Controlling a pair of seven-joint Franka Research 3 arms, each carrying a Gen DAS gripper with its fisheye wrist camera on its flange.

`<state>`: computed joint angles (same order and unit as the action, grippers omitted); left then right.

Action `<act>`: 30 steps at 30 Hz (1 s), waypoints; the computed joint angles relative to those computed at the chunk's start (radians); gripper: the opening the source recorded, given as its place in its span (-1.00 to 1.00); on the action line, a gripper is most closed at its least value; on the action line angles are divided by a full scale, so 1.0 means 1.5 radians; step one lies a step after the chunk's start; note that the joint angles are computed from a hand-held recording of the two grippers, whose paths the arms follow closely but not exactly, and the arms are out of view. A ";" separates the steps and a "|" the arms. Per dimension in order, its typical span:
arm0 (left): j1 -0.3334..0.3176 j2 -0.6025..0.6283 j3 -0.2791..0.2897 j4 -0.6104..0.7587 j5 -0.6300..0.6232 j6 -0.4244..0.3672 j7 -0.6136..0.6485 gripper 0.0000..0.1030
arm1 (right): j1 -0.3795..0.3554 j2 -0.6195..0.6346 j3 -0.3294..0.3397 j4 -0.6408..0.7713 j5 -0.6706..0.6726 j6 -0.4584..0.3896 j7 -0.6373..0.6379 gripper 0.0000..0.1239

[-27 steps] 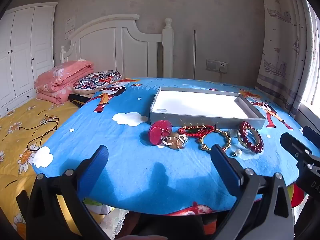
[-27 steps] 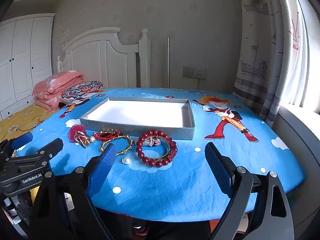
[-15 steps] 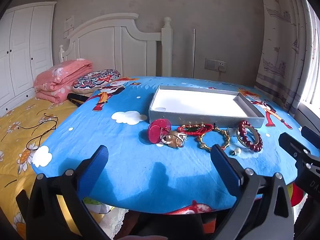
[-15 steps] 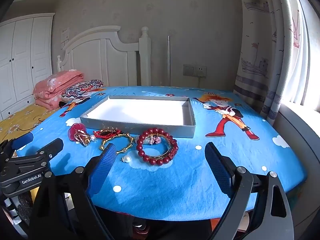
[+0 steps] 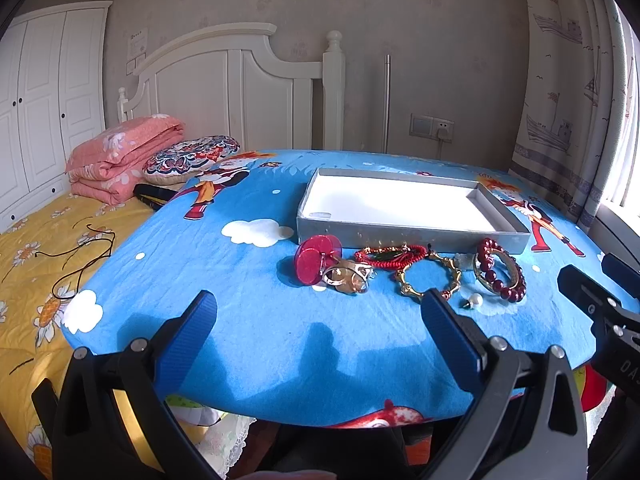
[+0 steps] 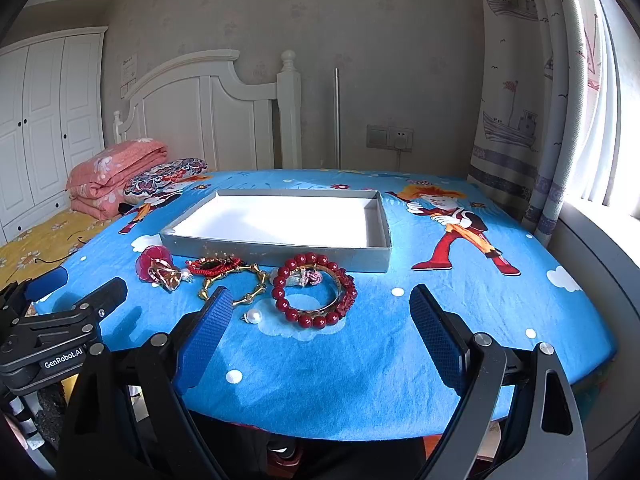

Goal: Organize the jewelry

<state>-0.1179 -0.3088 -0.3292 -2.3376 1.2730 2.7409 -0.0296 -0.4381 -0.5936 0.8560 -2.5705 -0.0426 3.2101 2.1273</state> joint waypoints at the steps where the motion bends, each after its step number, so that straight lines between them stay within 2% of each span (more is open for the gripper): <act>1: 0.000 0.000 0.000 -0.001 0.000 0.000 -0.001 0.92 | 0.000 0.000 0.000 0.000 0.000 0.000 0.000 0.37; 30: 0.003 -0.001 0.002 -0.001 -0.005 0.005 0.006 0.92 | 0.006 0.006 -0.006 0.003 -0.007 -0.004 0.004 0.37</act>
<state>-0.1141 -0.3101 -0.3267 -2.3390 1.2660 2.7488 -0.0202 -0.4292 -0.5853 0.8477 -2.5667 -0.0528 3.2036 2.1333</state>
